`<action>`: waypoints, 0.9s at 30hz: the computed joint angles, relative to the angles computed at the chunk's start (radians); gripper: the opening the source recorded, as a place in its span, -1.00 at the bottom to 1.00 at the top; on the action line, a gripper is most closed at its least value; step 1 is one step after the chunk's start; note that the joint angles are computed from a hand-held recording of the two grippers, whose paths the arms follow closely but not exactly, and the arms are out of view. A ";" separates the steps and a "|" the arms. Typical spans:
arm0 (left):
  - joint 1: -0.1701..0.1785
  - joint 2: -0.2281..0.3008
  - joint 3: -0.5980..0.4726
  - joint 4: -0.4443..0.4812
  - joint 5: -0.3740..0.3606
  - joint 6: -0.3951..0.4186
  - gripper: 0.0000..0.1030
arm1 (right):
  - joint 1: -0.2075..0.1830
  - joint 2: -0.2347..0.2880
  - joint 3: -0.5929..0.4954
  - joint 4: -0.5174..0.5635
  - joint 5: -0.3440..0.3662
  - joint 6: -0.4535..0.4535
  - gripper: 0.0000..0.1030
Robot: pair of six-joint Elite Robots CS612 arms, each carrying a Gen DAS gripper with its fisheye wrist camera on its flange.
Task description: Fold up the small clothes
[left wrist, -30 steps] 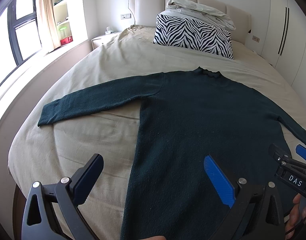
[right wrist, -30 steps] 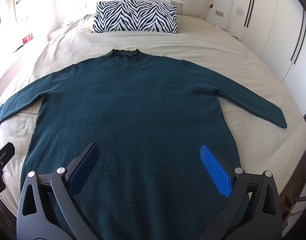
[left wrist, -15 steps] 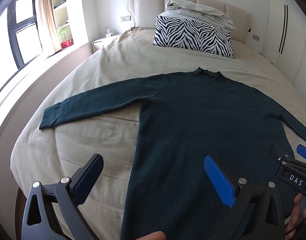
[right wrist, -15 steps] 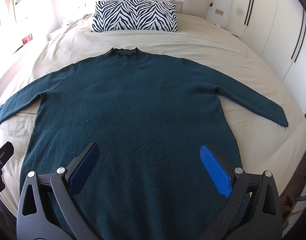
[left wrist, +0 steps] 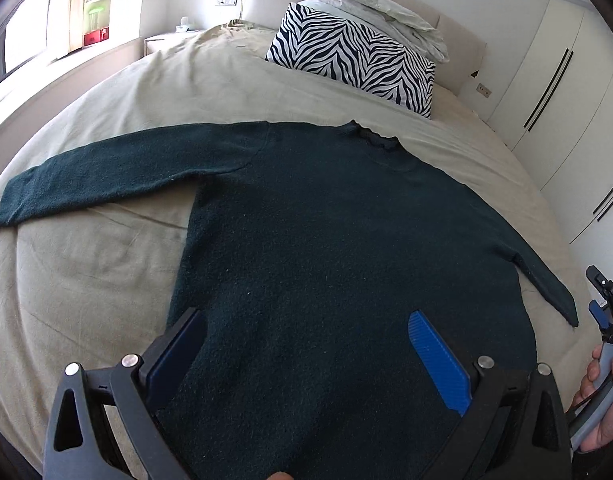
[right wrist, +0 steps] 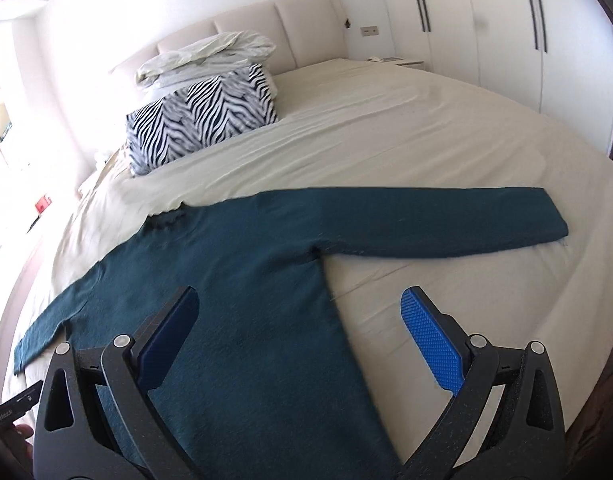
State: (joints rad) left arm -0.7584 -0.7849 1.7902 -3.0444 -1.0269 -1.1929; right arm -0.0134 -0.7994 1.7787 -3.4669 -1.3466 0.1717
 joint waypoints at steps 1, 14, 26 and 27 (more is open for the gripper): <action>0.001 0.010 -0.013 -0.009 0.015 0.018 1.00 | -0.020 0.012 -0.010 -0.025 -0.020 0.024 1.00; 0.061 0.072 -0.162 0.080 -0.089 0.050 1.00 | -0.271 0.192 -0.241 0.239 0.178 0.418 0.65; 0.090 0.131 -0.207 -0.095 -0.230 0.114 0.68 | -0.291 0.350 -0.492 0.289 0.240 0.567 -0.48; 0.092 0.135 -0.209 -0.104 -0.237 0.119 0.63 | -0.284 0.357 -0.515 0.304 0.236 0.562 -0.63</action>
State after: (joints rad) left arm -0.6661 -0.6503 1.5810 -3.1485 -1.2641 -1.0744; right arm -0.2974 -0.4422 1.2638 -3.1630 -1.1106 0.7337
